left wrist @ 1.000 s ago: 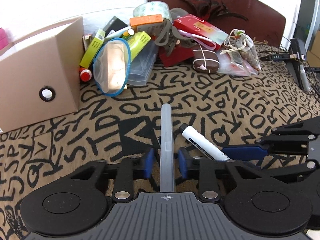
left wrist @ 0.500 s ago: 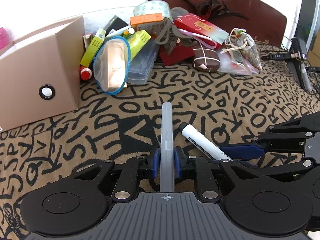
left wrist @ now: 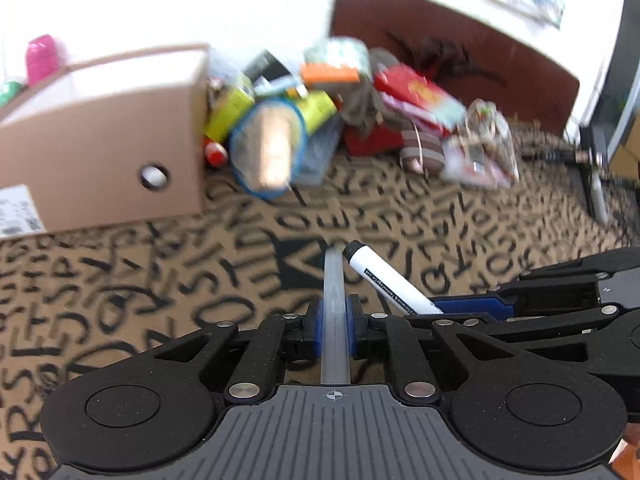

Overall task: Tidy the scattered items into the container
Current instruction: 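Lift both held items and carry them over the cardboard box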

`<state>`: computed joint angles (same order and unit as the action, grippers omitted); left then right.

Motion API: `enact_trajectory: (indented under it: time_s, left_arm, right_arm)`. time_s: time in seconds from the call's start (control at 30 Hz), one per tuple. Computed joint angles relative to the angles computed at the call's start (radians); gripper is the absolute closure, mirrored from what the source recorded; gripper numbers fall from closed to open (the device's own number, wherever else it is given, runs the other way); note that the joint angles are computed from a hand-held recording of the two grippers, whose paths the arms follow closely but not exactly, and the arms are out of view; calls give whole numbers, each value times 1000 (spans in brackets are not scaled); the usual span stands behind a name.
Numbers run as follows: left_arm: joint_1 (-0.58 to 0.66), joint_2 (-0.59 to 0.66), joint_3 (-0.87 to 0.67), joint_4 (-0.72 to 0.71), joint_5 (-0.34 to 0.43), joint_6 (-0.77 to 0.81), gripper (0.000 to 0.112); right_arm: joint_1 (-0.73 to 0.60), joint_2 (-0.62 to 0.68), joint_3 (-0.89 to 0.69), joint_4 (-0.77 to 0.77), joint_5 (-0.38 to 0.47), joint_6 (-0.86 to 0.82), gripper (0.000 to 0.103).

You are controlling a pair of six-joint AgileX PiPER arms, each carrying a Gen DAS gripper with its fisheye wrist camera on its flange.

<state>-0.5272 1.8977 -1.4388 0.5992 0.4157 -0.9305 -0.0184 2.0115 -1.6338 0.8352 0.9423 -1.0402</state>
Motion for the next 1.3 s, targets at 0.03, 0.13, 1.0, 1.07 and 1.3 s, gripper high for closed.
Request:
enact_trajectory:
  time_s: [0.03,0.13,1.0,1.07,1.3]
  left_arm:
    - [5,-23,12,30,-5,-33,106]
    - [43,-85,31,27,-41,-33,112]
    - [89,-102,210,-407,-37,634,55]
    - [74,-102,219,-333,-43,599,60]
    - [62,-98,223,-242,-58,479,88]
  right_arm:
    - [6,-3,-20,3,15,9,86]
    - [24,9,-119,23,78,48,86]
    - [69,71,-170,-68,50,150,86]
    - [62,70,-164,-58,51,140,86]
    - [61,67,-140,-45,50,124,86]
